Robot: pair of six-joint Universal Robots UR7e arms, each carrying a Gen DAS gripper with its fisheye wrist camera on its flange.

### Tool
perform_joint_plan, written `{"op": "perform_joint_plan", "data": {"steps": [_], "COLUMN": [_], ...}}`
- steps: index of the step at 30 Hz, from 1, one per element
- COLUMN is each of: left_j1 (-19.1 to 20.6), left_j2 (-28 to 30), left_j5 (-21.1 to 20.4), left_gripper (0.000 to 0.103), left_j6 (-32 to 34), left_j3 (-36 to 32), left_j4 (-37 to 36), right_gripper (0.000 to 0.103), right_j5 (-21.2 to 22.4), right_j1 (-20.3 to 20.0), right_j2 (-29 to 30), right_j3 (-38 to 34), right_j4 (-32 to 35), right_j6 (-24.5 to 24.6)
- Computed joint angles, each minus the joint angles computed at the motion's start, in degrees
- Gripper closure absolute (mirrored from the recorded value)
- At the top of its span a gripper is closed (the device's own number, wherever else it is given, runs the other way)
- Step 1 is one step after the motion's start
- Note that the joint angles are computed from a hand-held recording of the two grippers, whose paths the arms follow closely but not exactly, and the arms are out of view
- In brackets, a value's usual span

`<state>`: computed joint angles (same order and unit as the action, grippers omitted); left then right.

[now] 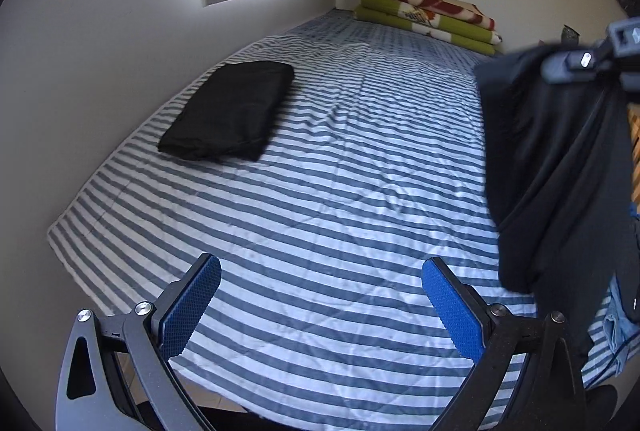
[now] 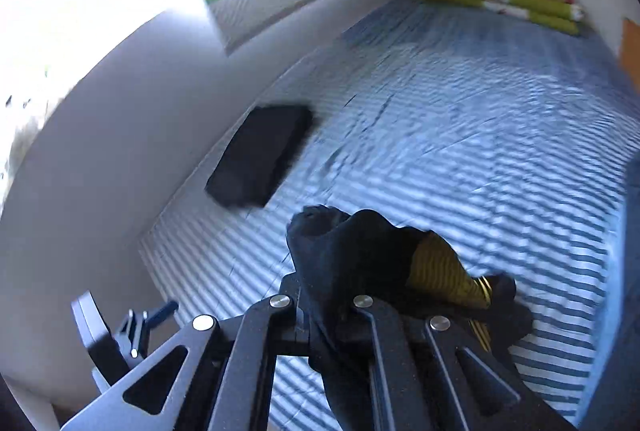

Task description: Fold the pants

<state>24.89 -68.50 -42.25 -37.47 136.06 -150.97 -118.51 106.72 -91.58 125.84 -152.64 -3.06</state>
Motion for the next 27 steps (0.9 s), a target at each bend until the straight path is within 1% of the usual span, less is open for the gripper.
{"op": "perform_joint_plan", "data": {"steps": [1,2,3,4,6,7,8,10,11,13,14,16,19,21,22,23,25,26,27], "left_j1": [0.28,0.42,0.79,1.20,1.71,1.89,1.83,2.11,2.23,2.28,2.24,1.95,2.32,3.09,3.26,3.21,3.76,4.15,4.75], "left_j2": [-0.57,-0.98,-1.32,-1.43,-1.37,-1.01,-0.44,1.20,2.24,4.75,6.09,9.33,13.85,16.43,17.78,18.97,20.58,20.85,20.78], "left_j5": [0.64,1.19,1.53,1.76,2.04,1.98,1.87,1.08,0.34,-1.96,-3.24,-4.68,-8.01,-9.73,-9.71,-9.33,-8.96,-9.48,-10.30], "left_gripper": [0.001,0.001,0.001,0.001,0.001,0.001,0.001,0.002,0.002,0.003,0.003,0.003,0.003,0.003,0.006,0.011,0.040,0.048,0.064], "left_j6": [0.25,0.36,0.91,1.62,3.10,3.95,4.29,5.67,6.41,8.11,9.38,11.68,12.90,13.33,13.17,13.08,12.96,12.52,12.38], "left_j3": [0.09,0.18,0.07,0.01,-0.20,-0.46,-0.74,-1.49,-1.96,-3.25,-3.89,-5.46,-8.36,-10.11,-10.91,-11.50,-12.71,-12.86,-12.90], "left_j4": [0.32,0.73,0.89,0.55,-0.23,-0.72,-1.02,-2.87,-3.90,-5.63,-6.58,-7.71,-7.17,-7.00,-6.39,-6.00,-4.22,-3.98,-4.08], "right_gripper": [0.096,0.087,0.082,0.077,0.076,0.076,0.076,0.075,0.073,0.072,0.072,0.071,0.069,0.068,0.068,0.068,0.068,0.069,0.081], "right_j5": [-0.43,-0.62,-0.58,-1.16,-3.43,-4.17,-3.60,-0.18,-0.39,-2.28,-2.83,-1.83,-0.95,2.26,3.34,3.44,2.79,3.18,3.60], "right_j1": [-0.10,-0.71,-1.10,-1.78,-3.80,-4.75,-6.56,-11.32,-13.29,-16.76,-18.70,-23.07,-29.57,-33.79,-35.17,-35.91,-35.54,-35.47,-35.25], "right_j2": [1.71,1.76,1.98,1.71,-0.74,-1.93,-3.60,-8.48,-10.76,-14.21,-15.41,-17.57,-18.84,-19.12,-18.58,-17.60,-15.82,-15.04,-14.87], "right_j3": [-0.31,-0.16,-0.05,0.87,2.61,3.55,4.29,5.99,7.07,9.02,9.83,11.05,12.50,13.41,13.90,14.63,15.35,15.70,16.12], "right_j4": [0.85,2.20,2.91,1.78,0.30,-0.22,-0.11,0.71,0.15,-0.69,-0.96,-0.10,0.27,0.79,0.29,-0.94,-2.23,-2.02,-1.78], "right_j6": [1.24,1.83,2.20,2.09,0.56,0.55,0.73,0.56,0.39,-0.57,-1.10,-2.14,-4.33,-5.38,-6.32,-7.65,-8.87,-8.94,-8.88]}}
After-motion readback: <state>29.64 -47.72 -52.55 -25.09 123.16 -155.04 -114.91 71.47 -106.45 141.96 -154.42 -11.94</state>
